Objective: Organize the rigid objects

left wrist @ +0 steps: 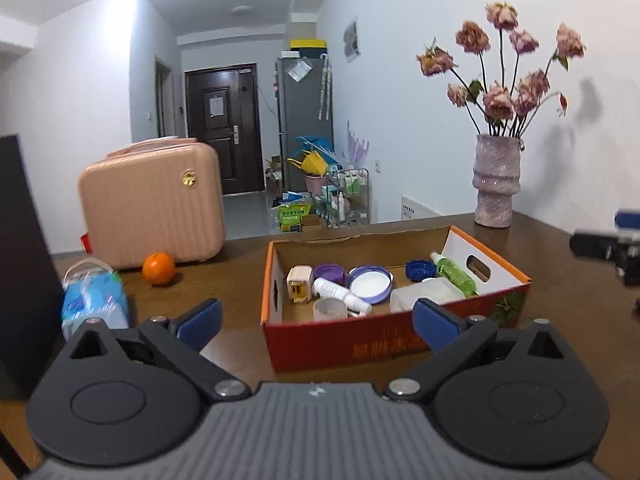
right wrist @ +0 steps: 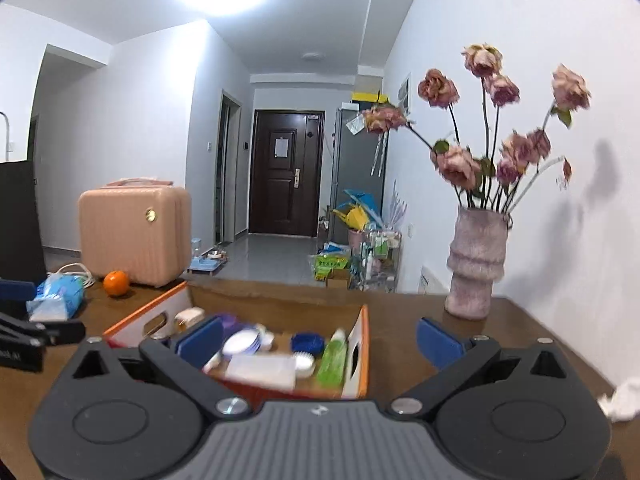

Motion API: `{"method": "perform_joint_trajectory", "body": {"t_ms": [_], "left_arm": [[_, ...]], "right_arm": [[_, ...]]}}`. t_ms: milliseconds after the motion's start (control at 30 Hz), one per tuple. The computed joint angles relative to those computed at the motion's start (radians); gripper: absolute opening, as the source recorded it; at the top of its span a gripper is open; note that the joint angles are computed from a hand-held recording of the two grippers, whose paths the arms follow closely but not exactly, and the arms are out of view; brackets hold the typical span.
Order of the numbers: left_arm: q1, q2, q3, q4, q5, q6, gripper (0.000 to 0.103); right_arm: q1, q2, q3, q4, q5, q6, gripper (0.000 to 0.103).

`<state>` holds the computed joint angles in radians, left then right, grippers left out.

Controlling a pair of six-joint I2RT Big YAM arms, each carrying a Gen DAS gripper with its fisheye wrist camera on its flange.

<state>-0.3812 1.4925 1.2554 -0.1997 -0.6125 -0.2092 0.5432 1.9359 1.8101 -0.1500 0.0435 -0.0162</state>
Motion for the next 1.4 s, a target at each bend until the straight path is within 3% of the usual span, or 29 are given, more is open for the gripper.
{"method": "perform_joint_trajectory", "body": {"t_ms": [333,433,533,600,667,767,1033,1200,1400], "left_arm": [[-0.130,-0.171,-0.210,0.093,-0.185,-0.014,0.103],[-0.200,-0.234,-0.291,0.100,-0.285,-0.068,0.103],[-0.272,-0.296,-0.400,0.174,-0.342,-0.109,0.103],[-0.315,-0.311,-0.441,0.175,-0.399,-0.108,0.103],[-0.345,-0.310,-0.440,0.091,-0.442,-0.155,0.103],[-0.356,-0.322,-0.447,0.052,-0.417,-0.196,0.103],[-0.360,-0.313,-0.435,0.082,-0.413,-0.175,0.103],[-0.362,-0.311,-0.430,0.104,-0.411,-0.154,0.103],[-0.353,-0.315,-0.430,0.070,-0.396,-0.178,0.103]], "right_arm": [[0.046,-0.208,-0.358,0.168,0.060,0.048,0.103],[0.056,-0.300,-0.498,0.233,0.064,0.010,0.103],[0.072,-0.387,-0.645,0.301,0.089,0.058,0.103],[0.084,-0.435,-0.725,0.317,0.088,0.052,0.103],[0.103,-0.465,-0.775,0.334,0.130,0.022,0.103],[0.119,-0.480,-0.807,0.342,0.130,0.044,0.103],[0.125,-0.454,-0.769,0.261,0.104,0.106,0.103],[0.124,-0.462,-0.779,0.286,0.108,0.117,0.103],[0.123,-0.462,-0.773,0.274,0.102,0.128,0.103]]}}
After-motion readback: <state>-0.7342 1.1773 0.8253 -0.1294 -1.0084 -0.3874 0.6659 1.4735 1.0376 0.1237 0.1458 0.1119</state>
